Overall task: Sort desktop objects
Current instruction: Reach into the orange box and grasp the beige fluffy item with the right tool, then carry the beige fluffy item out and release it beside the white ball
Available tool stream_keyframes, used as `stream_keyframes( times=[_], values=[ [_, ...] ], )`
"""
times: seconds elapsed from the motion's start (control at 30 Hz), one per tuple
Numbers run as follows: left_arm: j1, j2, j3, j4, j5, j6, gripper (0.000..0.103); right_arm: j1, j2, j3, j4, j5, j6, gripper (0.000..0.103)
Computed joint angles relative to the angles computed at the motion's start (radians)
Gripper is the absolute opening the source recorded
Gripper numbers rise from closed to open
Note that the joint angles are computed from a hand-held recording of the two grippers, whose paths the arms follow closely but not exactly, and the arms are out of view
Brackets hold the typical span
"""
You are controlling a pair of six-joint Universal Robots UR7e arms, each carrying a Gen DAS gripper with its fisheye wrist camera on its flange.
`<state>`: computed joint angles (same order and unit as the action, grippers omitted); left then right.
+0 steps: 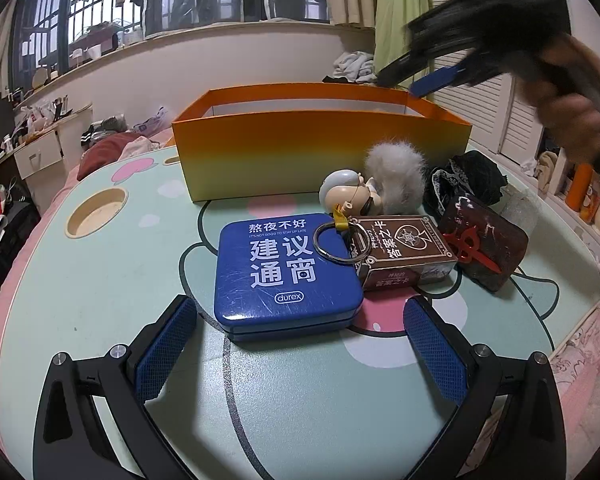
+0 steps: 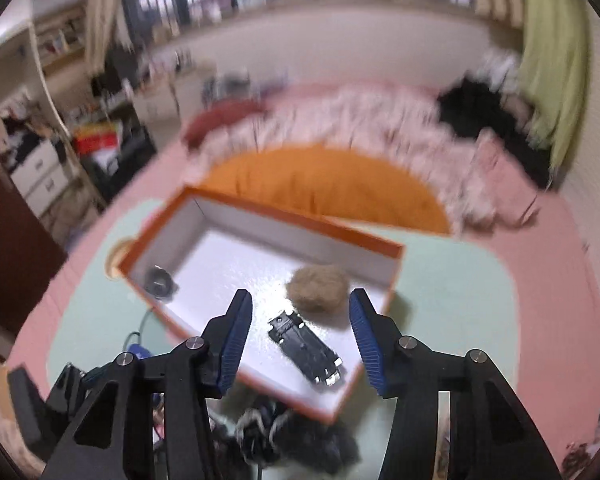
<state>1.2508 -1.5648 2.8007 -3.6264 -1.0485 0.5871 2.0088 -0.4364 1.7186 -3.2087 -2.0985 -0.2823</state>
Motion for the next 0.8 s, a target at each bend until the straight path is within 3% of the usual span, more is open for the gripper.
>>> stream_keyframes(
  times=[0.2,0.27,0.33,0.37,0.43,0.5,0.6,0.7,0.8],
  values=[
    [-0.002,-0.001,-0.002,0.002,-0.001,0.000,0.103,0.006,0.134,-0.228,0.265,-0.177,0.025,0.058],
    [-0.007,0.000,-0.002,0.000,0.003,-0.002,0.103,0.023,0.195,-0.281,0.257,-0.286,-0.060,0.056],
    [-0.007,0.000,-0.002,0.002,0.002,-0.004,0.103,0.035,0.265,-0.321,0.136,-0.401,-0.196,0.040],
    [-0.006,0.001,-0.005,0.003,0.001,-0.004,0.103,0.036,0.276,-0.325,0.093,-0.405,-0.232,0.037],
    [-0.006,0.002,-0.005,0.002,0.002,-0.005,0.103,0.027,0.217,-0.257,0.056,-0.289,-0.212,0.037],
    [-0.007,0.003,-0.005,0.000,0.002,-0.005,0.103,0.022,0.134,-0.140,-0.088,-0.148,-0.193,0.037],
    [-0.008,0.004,-0.005,0.000,0.003,-0.006,0.103,0.030,0.030,0.017,-0.226,0.001,-0.185,0.037],
    [-0.006,0.005,-0.005,-0.002,0.002,-0.006,0.103,0.011,-0.088,0.176,-0.174,0.200,-0.131,0.038],
    [-0.006,0.006,-0.005,-0.003,0.002,-0.006,0.103,0.014,-0.102,0.224,-0.138,0.233,-0.105,0.041]
  ],
)
